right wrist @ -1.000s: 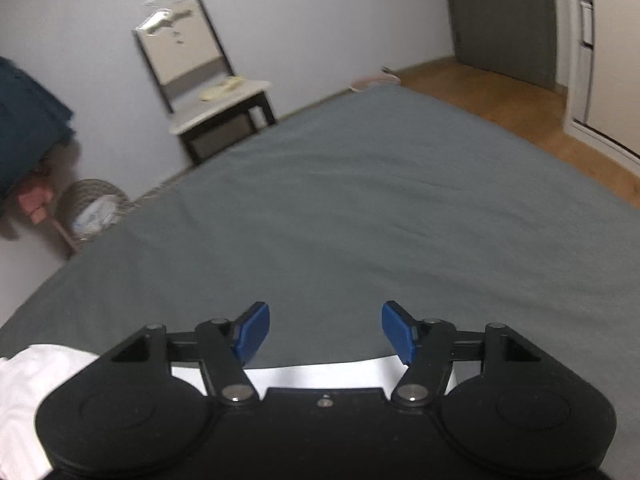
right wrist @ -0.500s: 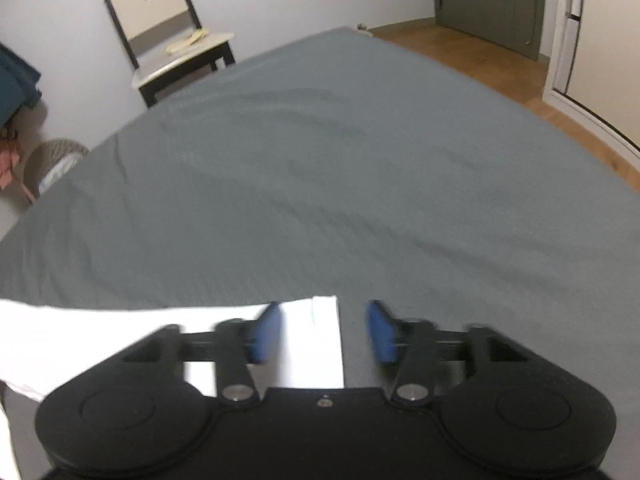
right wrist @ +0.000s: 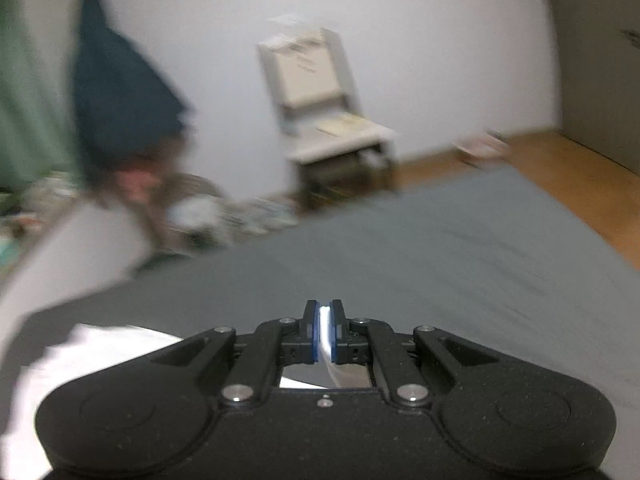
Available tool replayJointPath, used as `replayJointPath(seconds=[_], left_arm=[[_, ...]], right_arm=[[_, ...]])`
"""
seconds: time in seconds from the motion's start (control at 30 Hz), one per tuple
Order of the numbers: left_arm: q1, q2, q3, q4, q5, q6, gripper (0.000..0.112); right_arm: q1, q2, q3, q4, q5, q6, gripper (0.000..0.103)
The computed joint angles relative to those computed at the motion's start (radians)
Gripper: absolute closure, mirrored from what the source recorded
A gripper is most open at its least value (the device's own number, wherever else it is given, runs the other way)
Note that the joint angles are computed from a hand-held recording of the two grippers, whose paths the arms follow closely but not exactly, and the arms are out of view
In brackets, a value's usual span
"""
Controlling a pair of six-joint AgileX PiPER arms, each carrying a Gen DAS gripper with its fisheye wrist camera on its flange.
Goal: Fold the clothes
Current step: 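Grasp the shirt side with the right gripper and fold it over the body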
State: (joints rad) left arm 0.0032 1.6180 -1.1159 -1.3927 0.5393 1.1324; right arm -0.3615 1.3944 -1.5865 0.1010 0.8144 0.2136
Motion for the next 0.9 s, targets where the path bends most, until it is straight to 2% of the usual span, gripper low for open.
replayJointPath(seconds=[0.13,0.23,0.3,0.37,0.43,0.53,0.63,0.8,0.9], left_arm=[[0.052,-0.02,-0.046,0.063,0.101,-0.102,0.009],[0.132,-0.044,-0.051,-0.006,0.212,-0.098,0.009],[0.209,-0.053,-0.052,-0.06,0.306,-0.103,0.009],[0.292,-0.045,-0.059,-0.09,0.398,-0.117,0.009],[0.356,-0.036,-0.062,-0.103,0.442,-0.14,0.009],[0.436,-0.027,-0.068,-0.092,0.458,-0.21,0.009],[0.483,-0.012,-0.081,-0.072,0.481,-0.254,0.009],[0.481,0.011,-0.116,-0.031,0.514,-0.291,0.009],[0.47,0.027,-0.142,-0.012,0.552,-0.297,0.009]], right_arm=[[0.303,0.114,-0.32,-0.082,0.096,0.113,0.097],[0.523,0.213,-0.509,-0.095,0.129,0.147,0.098],[0.655,0.251,-0.563,-0.104,0.135,0.164,0.098],[0.748,0.269,-0.53,-0.078,0.097,0.178,0.098],[0.856,0.267,-0.426,-0.097,0.028,0.237,0.098],[0.999,0.278,-0.274,-0.169,-0.039,0.358,0.098],[1.086,0.304,-0.151,-0.249,-0.081,0.443,0.098],[1.222,0.386,-0.174,-0.405,-0.023,0.521,0.097],[1.267,0.407,-0.228,-0.451,0.029,0.47,0.098]])
